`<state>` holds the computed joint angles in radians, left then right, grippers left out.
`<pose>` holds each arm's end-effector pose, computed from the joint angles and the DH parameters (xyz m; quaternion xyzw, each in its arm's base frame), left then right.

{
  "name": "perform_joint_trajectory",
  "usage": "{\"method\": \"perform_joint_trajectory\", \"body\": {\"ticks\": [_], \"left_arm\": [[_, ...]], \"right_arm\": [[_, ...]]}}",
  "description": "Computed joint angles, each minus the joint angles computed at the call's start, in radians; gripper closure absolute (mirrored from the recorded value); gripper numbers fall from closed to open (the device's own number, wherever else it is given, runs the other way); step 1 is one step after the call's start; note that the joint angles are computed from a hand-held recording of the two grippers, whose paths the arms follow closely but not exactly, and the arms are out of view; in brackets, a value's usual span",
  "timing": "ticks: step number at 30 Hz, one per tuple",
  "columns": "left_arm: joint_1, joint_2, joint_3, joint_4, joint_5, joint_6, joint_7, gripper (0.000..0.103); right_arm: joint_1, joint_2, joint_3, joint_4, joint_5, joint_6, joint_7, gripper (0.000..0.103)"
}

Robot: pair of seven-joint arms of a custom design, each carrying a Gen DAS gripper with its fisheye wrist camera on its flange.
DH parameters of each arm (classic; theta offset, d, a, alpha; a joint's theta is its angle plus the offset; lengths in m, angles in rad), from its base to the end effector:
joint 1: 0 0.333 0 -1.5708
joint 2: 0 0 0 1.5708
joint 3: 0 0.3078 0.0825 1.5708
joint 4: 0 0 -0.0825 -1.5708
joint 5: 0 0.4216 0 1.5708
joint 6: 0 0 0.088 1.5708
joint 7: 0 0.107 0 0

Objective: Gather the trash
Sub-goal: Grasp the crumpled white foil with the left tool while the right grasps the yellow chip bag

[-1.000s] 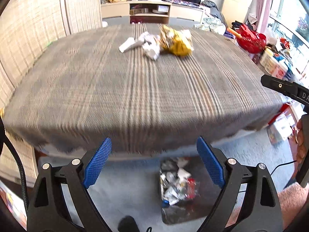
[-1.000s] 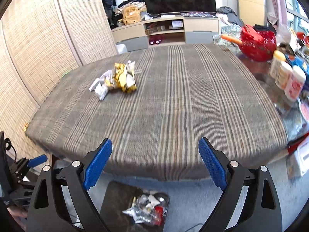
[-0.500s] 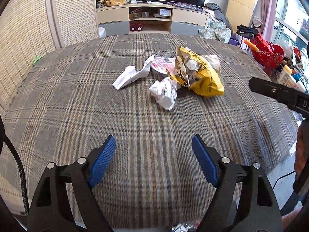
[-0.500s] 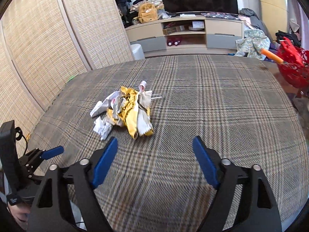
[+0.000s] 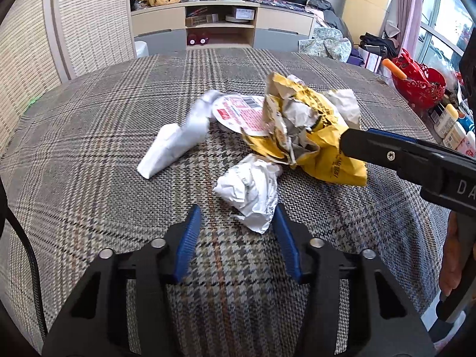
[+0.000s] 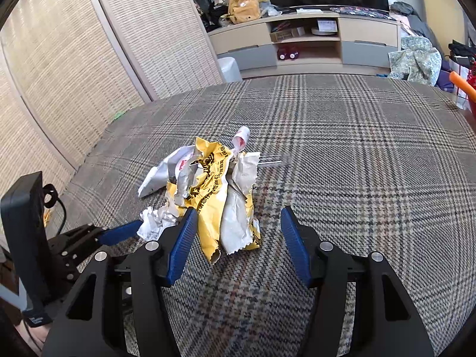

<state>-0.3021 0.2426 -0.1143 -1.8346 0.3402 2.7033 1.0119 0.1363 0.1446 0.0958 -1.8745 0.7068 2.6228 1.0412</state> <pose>0.6337 -0.2869 0.4441 -0.6324 0.7042 -0.2620 0.1885 0.6584 0.1373 0.4744 -0.7279 0.5708 -0.0691 0.3736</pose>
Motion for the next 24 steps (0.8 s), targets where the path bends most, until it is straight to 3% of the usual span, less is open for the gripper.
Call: {"method": "perform_joint_trajectory", "body": {"ticks": [2,4,7,10,14,16,18,24], "left_arm": [[-0.002,0.012,0.003,0.012,0.010,0.006,0.002,0.066],[0.002,0.019,0.000,0.022,-0.006,0.009,0.017,0.080],[0.003,0.023,-0.001,0.028,-0.022,0.010,0.038,0.085],[-0.001,0.021,0.002,0.023,-0.021,0.017,0.046,0.087],[-0.004,0.010,0.005,0.010,-0.016,0.022,0.047,0.090],[-0.005,-0.001,0.005,-0.003,-0.013,0.026,0.041,0.092],[-0.004,-0.017,0.004,-0.019,-0.007,0.026,0.038,0.093],[0.005,-0.087,-0.012,-0.078,0.011,0.019,0.004,0.095]], "right_arm": [[-0.004,0.011,0.005,0.016,0.019,-0.022,-0.011,0.044],[-0.002,0.014,0.008,0.023,0.028,-0.022,-0.019,0.044],[0.000,0.018,0.012,0.035,0.030,-0.020,-0.023,0.044],[0.003,0.028,0.014,0.052,0.021,-0.031,-0.014,0.044],[0.021,0.047,0.006,0.062,-0.092,-0.023,0.060,0.044],[0.016,0.054,0.008,0.063,-0.114,-0.034,0.077,0.057],[0.004,0.045,0.018,0.048,-0.088,-0.025,0.052,0.064],[0.006,-0.042,0.004,-0.029,-0.095,-0.021,0.028,0.067]]}}
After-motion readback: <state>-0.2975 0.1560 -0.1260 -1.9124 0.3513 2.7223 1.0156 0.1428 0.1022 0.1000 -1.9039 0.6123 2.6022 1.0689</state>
